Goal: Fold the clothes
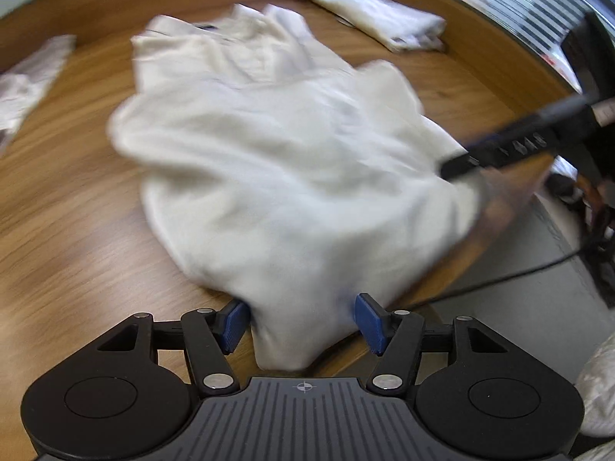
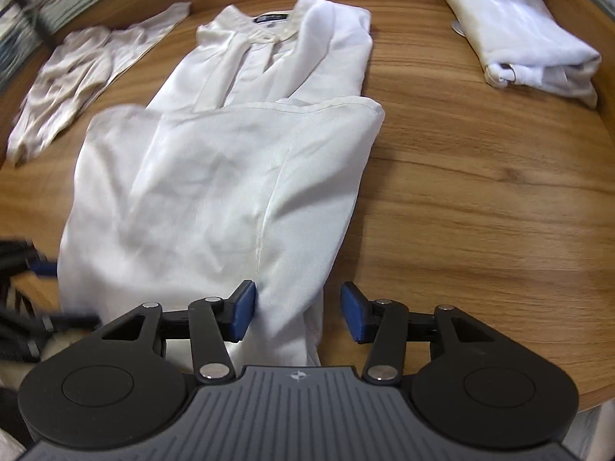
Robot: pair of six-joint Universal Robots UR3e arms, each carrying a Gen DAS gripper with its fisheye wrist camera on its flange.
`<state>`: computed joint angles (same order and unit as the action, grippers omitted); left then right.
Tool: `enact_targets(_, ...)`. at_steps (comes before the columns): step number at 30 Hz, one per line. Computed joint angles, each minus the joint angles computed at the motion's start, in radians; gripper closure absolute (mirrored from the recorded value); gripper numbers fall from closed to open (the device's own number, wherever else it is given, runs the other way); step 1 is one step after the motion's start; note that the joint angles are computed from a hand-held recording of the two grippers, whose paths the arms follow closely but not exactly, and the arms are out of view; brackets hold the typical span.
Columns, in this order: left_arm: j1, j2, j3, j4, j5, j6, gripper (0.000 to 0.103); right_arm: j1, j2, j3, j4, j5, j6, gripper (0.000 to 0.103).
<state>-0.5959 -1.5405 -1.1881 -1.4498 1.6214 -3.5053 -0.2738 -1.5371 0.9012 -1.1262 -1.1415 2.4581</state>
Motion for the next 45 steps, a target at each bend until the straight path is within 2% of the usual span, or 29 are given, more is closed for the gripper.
enact_targets(2, -0.04, 0.023, -0.017, 0.001, 0.088, -0.026, 0.04, -0.039, -0.058, 0.049, 0.007, 0.023, -0.057, 0.048)
enact_targets(5, -0.088, 0.089, -0.047, -0.008, 0.198, 0.016, 0.039, -0.116, -0.164, 0.118, 0.024, 0.079, -0.168, 0.048)
enact_targets(9, -0.173, 0.079, -0.004, -0.015, 0.308, 0.164, 0.037, -0.22, -0.26, 0.129, 0.118, 0.155, -0.415, 0.045)
enact_targets(14, -0.216, 0.034, -0.006, 0.043, 0.313, 0.365, 0.037, -0.266, -0.332, 0.138, 0.216, 0.18, -0.775, 0.045)
enact_targets(17, -0.219, 0.027, -0.042, 0.068, 0.287, 0.433, 0.037, -0.242, -0.374, 0.196, 0.184, 0.16, -0.916, 0.045)
enact_targets(20, -0.21, 0.024, -0.083, 0.101, 0.263, 0.512, 0.039, -0.208, -0.418, 0.281, 0.101, 0.135, -0.993, 0.047)
enact_targets(22, -0.203, 0.024, -0.1, 0.108, 0.256, 0.542, 0.043, -0.191, -0.438, 0.329, 0.049, 0.124, -1.02, 0.048)
enact_targets(23, -0.199, 0.023, -0.105, 0.107, 0.254, 0.551, 0.051, -0.181, -0.443, 0.348, 0.026, 0.117, -1.032, 0.048)
enact_targets(27, -0.14, 0.037, -0.109, 0.075, 0.194, 0.523, 0.065, -0.105, -0.418, 0.397, -0.078, 0.051, -1.0, 0.048)
enact_targets(31, -0.114, 0.059, -0.118, 0.085, 0.155, 0.508, 0.088, -0.071, -0.38, 0.386, -0.099, 0.022, -0.948, 0.063)
enact_targets(32, -0.115, 0.062, -0.116, 0.09, 0.156, 0.502, 0.091, -0.072, -0.374, 0.374, -0.087, 0.027, -0.943, 0.071)
enact_targets(34, -0.123, 0.063, -0.094, 0.094, 0.169, 0.487, 0.093, -0.087, -0.385, 0.357, -0.066, 0.05, -0.943, 0.082)
enact_targets(39, -0.106, 0.051, 0.037, 0.055, 0.182, 0.429, 0.094, -0.141, -0.395, 0.241, -0.004, 0.137, -0.91, 0.088)
enact_targets(42, -0.061, 0.023, 0.134, 0.034, 0.184, 0.431, 0.094, -0.108, -0.327, 0.126, -0.03, 0.151, -0.813, 0.089)
enact_targets(45, 0.013, -0.032, 0.249, 0.013, 0.156, 0.441, 0.095, -0.017, -0.192, -0.032, -0.096, 0.113, -0.651, 0.089)
